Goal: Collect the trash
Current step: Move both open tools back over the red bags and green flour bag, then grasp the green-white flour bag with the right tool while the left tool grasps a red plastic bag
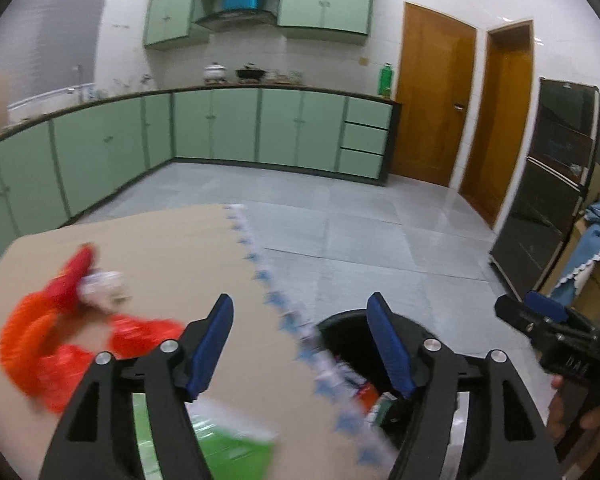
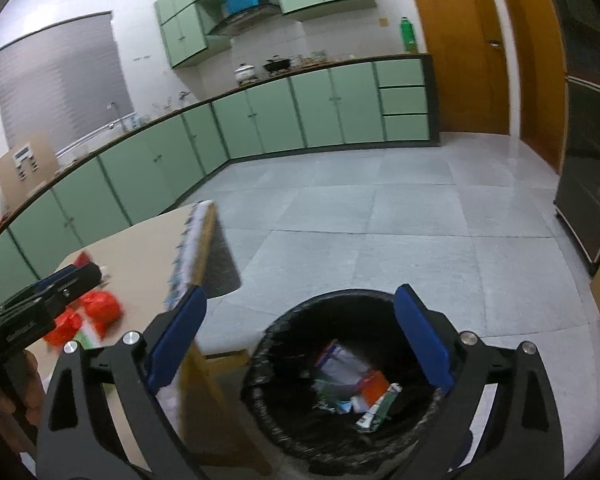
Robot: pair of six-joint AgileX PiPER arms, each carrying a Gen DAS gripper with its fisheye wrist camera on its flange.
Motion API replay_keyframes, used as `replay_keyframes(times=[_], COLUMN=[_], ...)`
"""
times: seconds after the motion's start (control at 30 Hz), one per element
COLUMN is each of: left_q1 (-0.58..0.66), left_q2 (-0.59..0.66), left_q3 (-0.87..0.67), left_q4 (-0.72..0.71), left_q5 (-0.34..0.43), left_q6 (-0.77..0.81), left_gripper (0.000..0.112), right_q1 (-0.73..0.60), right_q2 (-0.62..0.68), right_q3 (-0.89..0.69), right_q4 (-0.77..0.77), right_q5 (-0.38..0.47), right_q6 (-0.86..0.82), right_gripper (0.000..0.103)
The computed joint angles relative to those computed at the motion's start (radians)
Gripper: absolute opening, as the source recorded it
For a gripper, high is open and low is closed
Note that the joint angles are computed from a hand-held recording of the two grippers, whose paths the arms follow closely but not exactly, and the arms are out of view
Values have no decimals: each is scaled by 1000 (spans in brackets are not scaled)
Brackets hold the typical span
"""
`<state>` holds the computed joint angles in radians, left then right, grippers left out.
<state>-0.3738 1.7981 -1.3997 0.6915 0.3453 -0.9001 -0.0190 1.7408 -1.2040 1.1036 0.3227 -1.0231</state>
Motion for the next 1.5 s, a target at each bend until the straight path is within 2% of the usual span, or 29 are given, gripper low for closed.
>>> replay_keyframes(times=[0.13, 0.2, 0.4, 0.53, 0.67, 0.77, 0.87, 0.93, 1.0, 1.1, 1.2, 1.33, 1.43, 1.5], left_q1=[41, 66, 172, 215, 283, 319, 342, 355, 369, 376, 383, 384, 377, 373], left_q2=[-137, -187, -293, -334, -366, -380, -388, -389, -383, -371, -365, -344, -328, -319], left_q3=[190, 260, 414, 497, 565, 590, 606, 610, 610, 608, 611, 595, 585, 580], left_q4=[235, 300, 348, 469, 511, 519, 557, 564, 573, 592, 587, 535, 505, 489], left_q5=[1, 0, -35, -45, -75, -92, -102, -110, -123, -129, -133, -136, -130, -131], left_q6=[-211, -265, -327, -454, -498, -514, -549, -555, -562, -579, -574, -528, -499, -483], left_gripper=[71, 73, 74, 74, 74, 74, 74, 74, 74, 74, 74, 74, 74, 74], right_q1=[81, 122, 279, 376, 467, 492, 484, 482, 481, 470, 480, 492, 496, 496], right_q2=[-42, -55, -55, -27, 34, 72, 108, 124, 146, 176, 182, 197, 201, 205], right_q3=[40, 57, 71, 64, 14, -16, -50, -61, -84, -112, -116, -142, -153, -161], right_q4=[-6, 16, -77, -172, -409, -482, -423, -404, -422, -384, -406, -462, -487, -487], right_q5=[-29, -28, -68, -96, -107, -104, -73, -59, -29, 19, 11, 22, 28, 34], right_q6=[29, 32, 156, 263, 487, 558, 517, 502, 518, 493, 500, 538, 551, 546], right_gripper=[94, 94, 94, 94, 94, 94, 94, 90, 79, 72, 68, 47, 37, 26])
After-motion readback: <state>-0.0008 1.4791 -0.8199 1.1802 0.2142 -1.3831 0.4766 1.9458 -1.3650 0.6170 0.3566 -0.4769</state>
